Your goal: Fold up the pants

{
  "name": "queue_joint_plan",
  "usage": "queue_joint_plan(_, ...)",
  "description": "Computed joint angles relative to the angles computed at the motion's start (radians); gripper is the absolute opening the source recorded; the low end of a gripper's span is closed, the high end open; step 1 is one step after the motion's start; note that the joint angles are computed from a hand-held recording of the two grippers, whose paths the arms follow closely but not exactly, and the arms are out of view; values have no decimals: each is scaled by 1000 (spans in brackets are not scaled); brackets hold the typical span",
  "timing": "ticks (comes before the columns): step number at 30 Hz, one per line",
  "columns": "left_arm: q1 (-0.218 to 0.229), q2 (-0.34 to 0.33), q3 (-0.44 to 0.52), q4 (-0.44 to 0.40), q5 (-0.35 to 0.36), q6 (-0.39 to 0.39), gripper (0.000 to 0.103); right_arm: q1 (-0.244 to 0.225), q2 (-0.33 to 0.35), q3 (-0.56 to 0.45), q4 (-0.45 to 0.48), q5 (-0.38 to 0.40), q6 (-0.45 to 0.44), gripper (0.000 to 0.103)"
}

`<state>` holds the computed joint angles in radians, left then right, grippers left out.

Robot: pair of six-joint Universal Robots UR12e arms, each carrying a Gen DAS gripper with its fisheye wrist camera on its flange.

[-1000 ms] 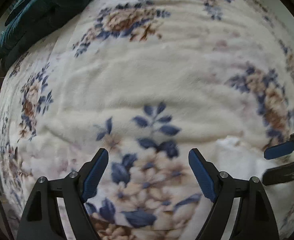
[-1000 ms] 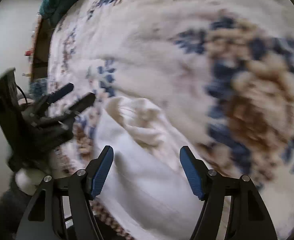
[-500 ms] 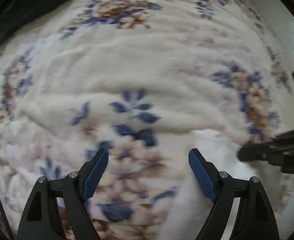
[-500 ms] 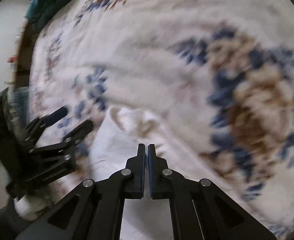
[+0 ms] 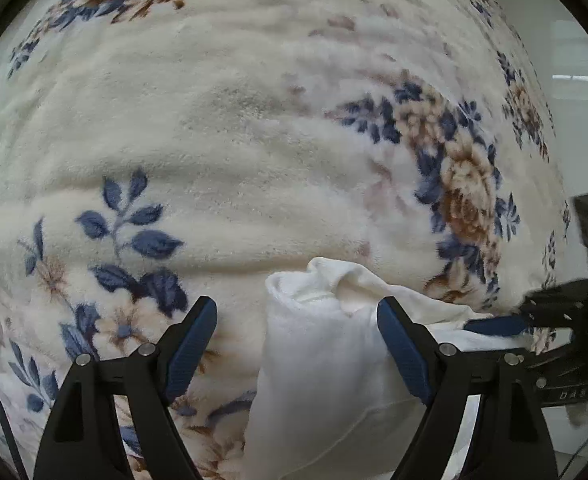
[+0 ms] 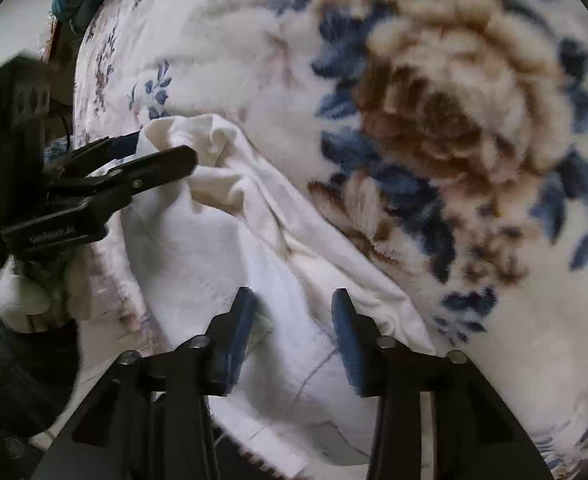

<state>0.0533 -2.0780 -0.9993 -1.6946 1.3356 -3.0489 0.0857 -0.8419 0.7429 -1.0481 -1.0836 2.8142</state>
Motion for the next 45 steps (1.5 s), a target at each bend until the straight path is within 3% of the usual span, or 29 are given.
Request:
queue_joint_plan(1, 0, 7, -10, 17, 7, -6, 82, 7, -25, 31, -68, -45, 45, 14)
queue_joint_plan(3, -1, 30, -47, 78, 23, -19, 82, 17, -71, 97, -202, -102, 66, 12)
queue_joint_plan(6, 3, 85, -130, 206, 38, -27, 82, 3, -110, 163, -258, -55, 96, 13)
queue_joint_plan(8, 9, 112, -155, 214, 32, -10, 82, -13, -167, 251, -377, -15, 162, 18)
queue_joint_plan(9, 14, 128, -173, 226, 27, 2, 82, -20, -196, 295, -440, 4, 188, 33)
queue_joint_plan(10, 23, 147, -192, 243, 15, 9, 82, -34, -247, 370, -544, 19, 238, 73)
queue_joint_plan(11, 29, 166, -213, 260, 3, 6, 82, -45, -278, 418, -609, 31, 270, 91)
queue_joint_plan(12, 33, 180, -225, 253, 7, -1, 82, -58, -317, 478, -679, 43, 324, 98)
queue_joint_plan(18, 58, 225, -294, 113, -57, -7, 82, -110, -459, 723, -814, 148, 587, 98)
queue_joint_plan(21, 78, 235, -340, 87, -160, -8, 82, -106, -483, 814, -818, 221, 583, 98)
queue_joint_plan(25, 114, 225, -369, 56, -341, -9, 83, -95, -451, 878, -774, 370, 518, 102)
queue_joint_plan(28, 120, 211, -371, 39, -392, 33, 91, -97, -424, 898, -840, 426, 554, 103)
queue_joint_plan(29, 121, 205, -368, 27, -410, 51, 92, -107, -418, 905, -852, 476, 589, 103)
queue_joint_plan(31, 125, 199, -362, 7, -444, 64, 92, -130, -416, 944, -965, 639, 652, 103)
queue_joint_plan(32, 127, 197, -361, -2, -474, 73, 92, -133, -417, 942, -982, 670, 651, 103)
queue_joint_plan(34, 117, 189, -348, -21, -484, 100, 92, -119, -408, 902, -889, 604, 549, 102)
queue_joint_plan(36, 100, 170, -322, -59, -458, 141, 92, -109, -392, 877, -832, 552, 544, 101)
queue_joint_plan(40, 87, 139, -300, -74, -475, 146, 95, -99, -360, 859, -856, 576, 602, 101)
queue_joint_plan(42, 81, 139, -295, -63, -479, 154, 95, -90, -355, 857, -929, 602, 627, 100)
queue_joint_plan(44, 78, 147, -298, -44, -487, 162, 91, -77, -348, 830, -940, 573, 604, 92)
queue_joint_plan(45, 75, 151, -300, -30, -479, 156, 84, -67, -345, 810, -918, 531, 581, 87)
